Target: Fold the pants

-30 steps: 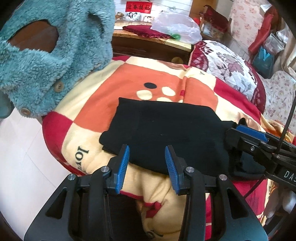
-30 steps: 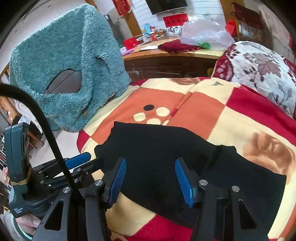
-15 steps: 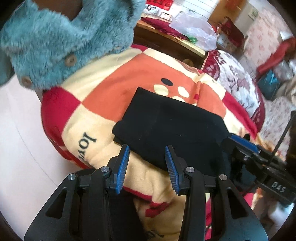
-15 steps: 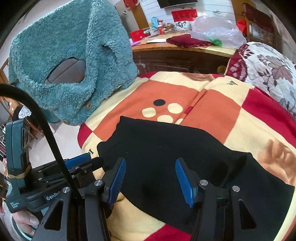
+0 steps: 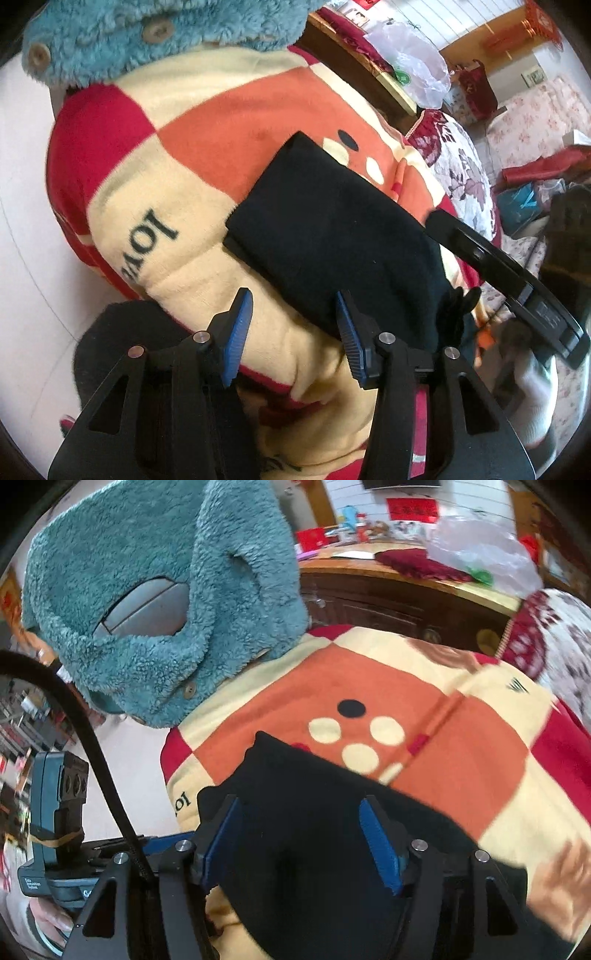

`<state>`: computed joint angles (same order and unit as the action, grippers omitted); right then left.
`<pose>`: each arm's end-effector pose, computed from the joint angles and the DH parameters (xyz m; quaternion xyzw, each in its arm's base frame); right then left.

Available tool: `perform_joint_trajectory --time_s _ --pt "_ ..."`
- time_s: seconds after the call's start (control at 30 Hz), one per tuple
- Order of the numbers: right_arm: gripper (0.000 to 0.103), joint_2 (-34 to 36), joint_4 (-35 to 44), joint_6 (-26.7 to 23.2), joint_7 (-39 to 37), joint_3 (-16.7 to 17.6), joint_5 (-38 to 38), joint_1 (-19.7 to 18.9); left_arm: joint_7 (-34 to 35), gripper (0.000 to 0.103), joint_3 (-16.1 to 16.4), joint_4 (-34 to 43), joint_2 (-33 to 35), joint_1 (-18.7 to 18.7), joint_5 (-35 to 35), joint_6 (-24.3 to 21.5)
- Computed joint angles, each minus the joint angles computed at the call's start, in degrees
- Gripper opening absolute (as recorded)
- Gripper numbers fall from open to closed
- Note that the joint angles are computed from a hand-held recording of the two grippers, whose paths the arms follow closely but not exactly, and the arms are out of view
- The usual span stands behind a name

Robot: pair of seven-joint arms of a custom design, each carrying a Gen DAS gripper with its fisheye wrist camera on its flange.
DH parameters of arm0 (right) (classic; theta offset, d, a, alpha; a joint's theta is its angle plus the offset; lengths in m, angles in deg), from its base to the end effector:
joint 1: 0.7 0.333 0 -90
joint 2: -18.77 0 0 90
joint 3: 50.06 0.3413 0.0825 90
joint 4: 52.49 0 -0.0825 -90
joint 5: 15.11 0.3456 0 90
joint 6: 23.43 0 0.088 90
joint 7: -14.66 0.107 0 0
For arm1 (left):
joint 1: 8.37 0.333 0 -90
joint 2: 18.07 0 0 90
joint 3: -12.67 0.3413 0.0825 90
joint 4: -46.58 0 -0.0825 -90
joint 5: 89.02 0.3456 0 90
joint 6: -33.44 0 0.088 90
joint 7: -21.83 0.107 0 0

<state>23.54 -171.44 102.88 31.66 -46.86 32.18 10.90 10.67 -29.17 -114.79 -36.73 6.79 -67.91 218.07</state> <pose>0.5184 0.1622 0.4494 -0.9104 0.2478 0.0711 0.3235 0.3255 -0.2068 0.3940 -0.8886 0.3211 -0.3244 0.0454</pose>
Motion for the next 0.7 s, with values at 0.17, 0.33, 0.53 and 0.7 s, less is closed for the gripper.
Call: perform_joint_trajectory --time_s 0.17,0.33,0.53,0.7 --pt "0.064 3.89 4.2 0.42 0.91 0.93 -4.86 1.16 0.11 0.046 -3.45 -0.82 1.75 3.25 -2.85 6.71" --pt "0.064 6.11 6.74 -0.55 1.41 1.49 -6.88 0.98 3.41 0.046 -6.84 -0.06 4.16 5.19 -6.94 9.77" --pt "0.064 7.23 8.1 -2.58 1.17 1.91 -6.4 0.48 7.09 0.048 -10.96 0.05 4.9 8.21 -12.45 11.7" --pt "0.064 8.73 9.9 -3.16 1.04 2.37 -7.36 0.97 11.22 0.049 -12.37 -1.47 7.07 9.73 -17.07 17.63"
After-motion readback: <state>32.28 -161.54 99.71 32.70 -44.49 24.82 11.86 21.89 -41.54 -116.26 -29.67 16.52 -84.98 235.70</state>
